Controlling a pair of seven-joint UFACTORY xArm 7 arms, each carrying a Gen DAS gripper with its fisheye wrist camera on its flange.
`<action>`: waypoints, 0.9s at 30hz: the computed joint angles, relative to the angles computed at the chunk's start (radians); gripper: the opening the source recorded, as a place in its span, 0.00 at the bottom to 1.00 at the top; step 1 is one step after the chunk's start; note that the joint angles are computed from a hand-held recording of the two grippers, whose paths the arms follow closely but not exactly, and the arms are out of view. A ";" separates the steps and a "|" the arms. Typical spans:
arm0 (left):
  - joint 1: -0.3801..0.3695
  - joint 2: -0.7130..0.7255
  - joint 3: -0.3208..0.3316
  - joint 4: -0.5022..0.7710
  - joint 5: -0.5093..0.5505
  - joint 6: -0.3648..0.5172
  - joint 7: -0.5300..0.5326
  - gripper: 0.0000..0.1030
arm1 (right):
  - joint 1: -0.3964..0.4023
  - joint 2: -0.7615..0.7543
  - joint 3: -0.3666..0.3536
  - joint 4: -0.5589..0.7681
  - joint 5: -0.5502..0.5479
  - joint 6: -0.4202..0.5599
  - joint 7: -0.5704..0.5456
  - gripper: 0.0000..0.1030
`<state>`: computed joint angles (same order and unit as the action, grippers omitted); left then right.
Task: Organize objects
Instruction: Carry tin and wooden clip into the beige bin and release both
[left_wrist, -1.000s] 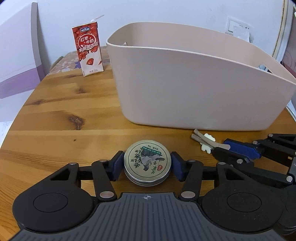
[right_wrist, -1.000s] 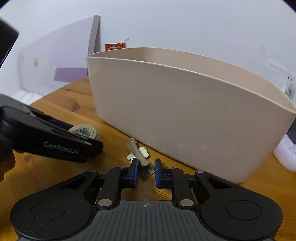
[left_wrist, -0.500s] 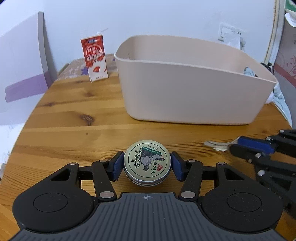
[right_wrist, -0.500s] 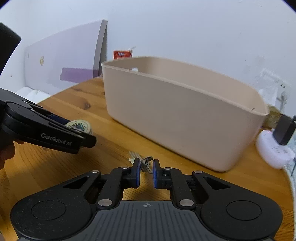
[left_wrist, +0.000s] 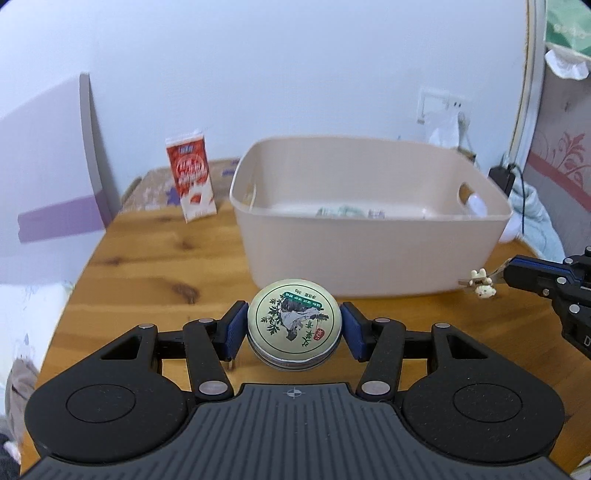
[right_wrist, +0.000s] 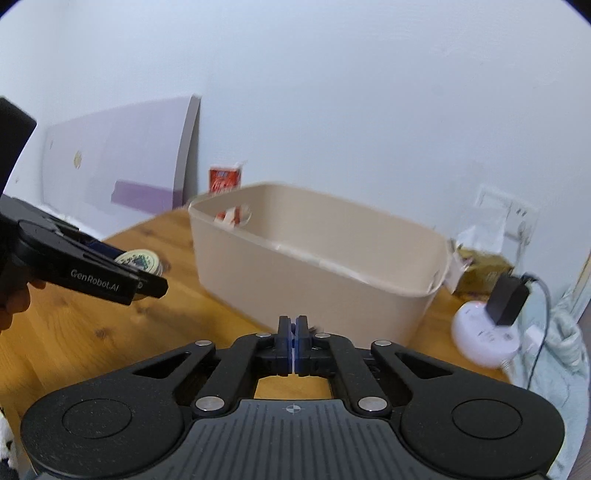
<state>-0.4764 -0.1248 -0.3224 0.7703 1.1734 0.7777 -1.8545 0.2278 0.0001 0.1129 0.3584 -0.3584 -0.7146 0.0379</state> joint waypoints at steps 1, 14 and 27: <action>0.001 -0.002 0.001 0.007 0.005 0.002 0.006 0.54 | -0.006 -0.010 -0.005 0.002 -0.017 0.002 0.014 0.01; 0.026 0.114 0.052 0.215 0.090 0.015 0.131 0.54 | -0.037 -0.005 -0.027 0.135 -0.011 -0.018 0.048 0.01; -0.023 0.392 0.194 0.462 -0.033 -0.058 0.287 0.54 | -0.074 0.163 0.003 0.323 -0.002 0.126 0.081 0.01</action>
<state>-0.4998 0.2676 -0.1281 1.2327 1.1403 0.7200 -1.5673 0.1535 0.1632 0.1162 0.6818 -0.3605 -0.5884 0.1194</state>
